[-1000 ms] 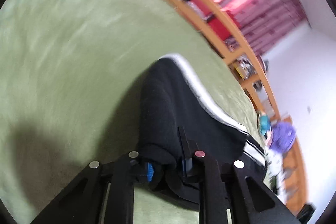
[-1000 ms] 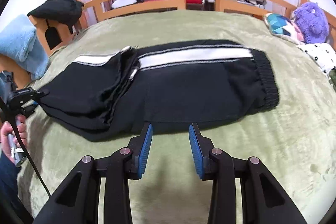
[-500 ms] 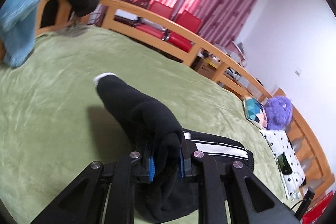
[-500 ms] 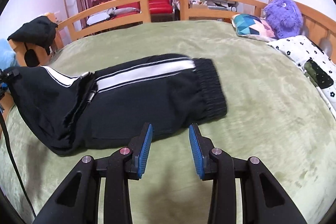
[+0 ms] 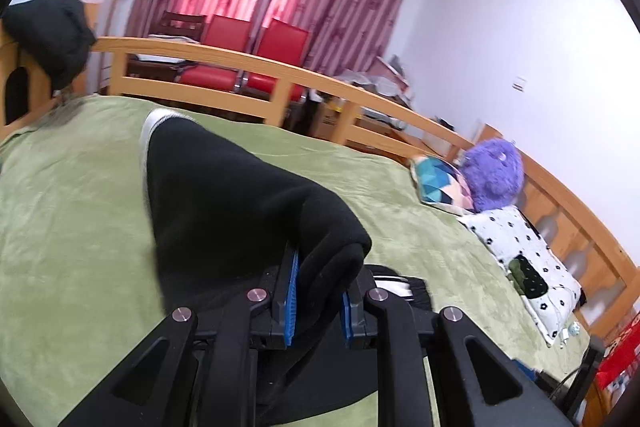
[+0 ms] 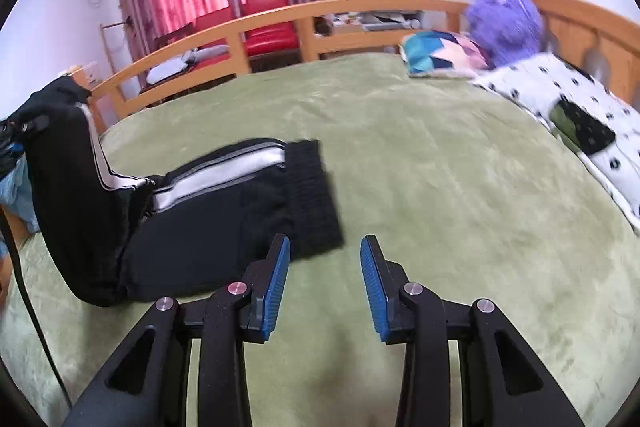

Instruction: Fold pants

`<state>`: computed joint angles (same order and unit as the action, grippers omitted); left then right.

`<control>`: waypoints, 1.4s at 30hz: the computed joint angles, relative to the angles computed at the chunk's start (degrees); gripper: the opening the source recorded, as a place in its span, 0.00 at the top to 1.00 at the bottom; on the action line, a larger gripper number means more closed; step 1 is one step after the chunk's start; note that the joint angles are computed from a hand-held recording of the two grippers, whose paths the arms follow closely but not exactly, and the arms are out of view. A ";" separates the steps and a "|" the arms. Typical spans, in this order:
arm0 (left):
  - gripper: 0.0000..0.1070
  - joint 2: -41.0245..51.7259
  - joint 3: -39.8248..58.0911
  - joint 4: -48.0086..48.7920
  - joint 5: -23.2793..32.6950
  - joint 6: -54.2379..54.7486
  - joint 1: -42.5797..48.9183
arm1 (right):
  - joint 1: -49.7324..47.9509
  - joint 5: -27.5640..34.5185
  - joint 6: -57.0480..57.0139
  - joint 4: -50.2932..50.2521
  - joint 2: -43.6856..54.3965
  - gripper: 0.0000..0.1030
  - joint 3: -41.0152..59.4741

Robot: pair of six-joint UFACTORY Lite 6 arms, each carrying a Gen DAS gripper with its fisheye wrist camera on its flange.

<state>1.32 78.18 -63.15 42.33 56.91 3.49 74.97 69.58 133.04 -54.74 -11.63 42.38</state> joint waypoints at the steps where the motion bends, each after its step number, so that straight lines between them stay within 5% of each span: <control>1: 0.85 -0.08 -0.21 0.13 -1.24 -0.68 -2.43 | 0.22 0.71 0.16 1.08 -0.55 0.64 -0.91; 9: 0.85 4.39 -2.69 -4.19 -15.46 -2.07 -27.14 | 3.34 7.04 1.19 7.76 -7.27 0.64 -8.57; 16: 0.85 24.21 -0.50 -26.33 -25.36 12.69 -41.38 | 7.27 11.72 3.98 11.37 -13.15 0.64 -12.54; 21: 0.75 25.44 0.97 -11.79 -26.17 -0.19 -43.03 | 7.44 11.10 2.36 7.95 -9.79 0.64 -9.33; 22: 0.72 23.16 0.05 -9.08 -24.12 -2.40 -41.85 | 6.73 10.02 1.24 7.18 -8.55 0.64 -8.62; 24: 0.36 19.12 -1.67 -8.38 -18.83 -2.72 -38.16 | 5.18 7.72 -0.84 5.95 -6.41 0.64 -7.34; 25: 0.30 16.99 -2.90 -9.53 -17.62 -1.37 -36.72 | 4.62 6.86 -1.35 5.43 -5.69 0.64 -6.99; 28: 0.30 7.74 -8.64 -9.91 -15.69 2.76 -30.50 | 2.90 3.78 -2.16 3.57 -3.83 0.63 -6.19; 32: 0.29 2.03 -11.10 1.15 -12.97 -2.79 -21.12 | 0.45 0.46 -2.38 1.48 -1.18 0.57 -4.90; 37: 0.29 3.51 -12.56 4.71 -5.87 -0.49 -6.24 | -5.43 -6.31 -3.48 -3.98 0.59 0.53 -3.55; 42: 0.29 10.50 -14.62 2.44 -2.80 7.90 2.52 | -18.66 -18.40 -2.42 -14.49 -0.92 0.34 -3.36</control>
<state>11.82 63.56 -60.71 39.52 64.81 6.01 56.30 51.17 130.62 -69.22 -12.55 39.02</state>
